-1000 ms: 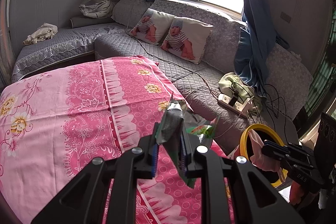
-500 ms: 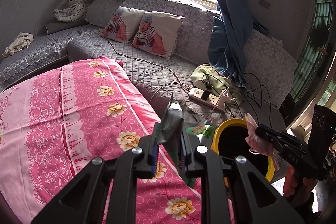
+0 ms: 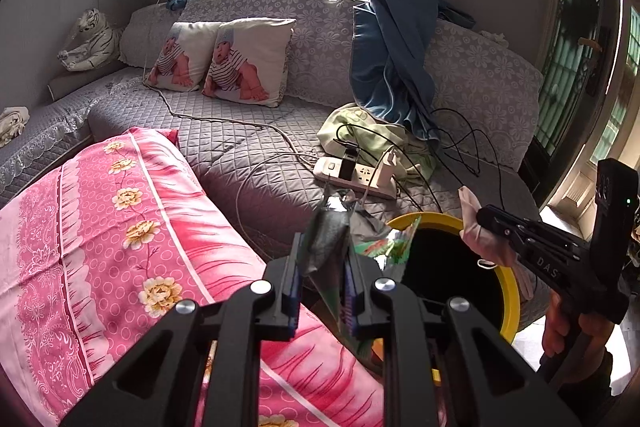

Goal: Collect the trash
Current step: 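Carry the green packet and beige pouch in both tools over the yellow bin, then open both tools to drop the packet and pouch into the bin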

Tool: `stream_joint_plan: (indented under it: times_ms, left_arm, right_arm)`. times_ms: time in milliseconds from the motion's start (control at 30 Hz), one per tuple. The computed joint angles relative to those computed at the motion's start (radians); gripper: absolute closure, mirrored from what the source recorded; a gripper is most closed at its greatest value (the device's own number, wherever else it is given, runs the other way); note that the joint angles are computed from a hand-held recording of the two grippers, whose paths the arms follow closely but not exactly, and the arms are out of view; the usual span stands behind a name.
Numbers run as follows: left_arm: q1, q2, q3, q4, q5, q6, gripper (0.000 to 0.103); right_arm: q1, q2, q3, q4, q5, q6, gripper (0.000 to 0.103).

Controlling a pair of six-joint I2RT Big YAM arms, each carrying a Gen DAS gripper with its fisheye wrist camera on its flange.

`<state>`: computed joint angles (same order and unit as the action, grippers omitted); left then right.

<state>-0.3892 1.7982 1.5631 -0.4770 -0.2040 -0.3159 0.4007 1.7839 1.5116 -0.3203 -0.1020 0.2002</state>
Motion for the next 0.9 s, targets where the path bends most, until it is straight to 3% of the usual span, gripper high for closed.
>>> stream_joint_plan:
  times_ms: [433,900]
  left_arm:
    - [-0.060,0.131,0.153,-0.051,-0.002,0.069,0.087]
    - [-0.118,0.193,0.224,-0.042,-0.037,0.138,0.087]
  right_arm:
    - [-0.051,0.043,0.025,-0.024,-0.015,0.036,0.095]
    - [-0.089,0.073,0.039,-0.054,-0.040,0.078,0.095]
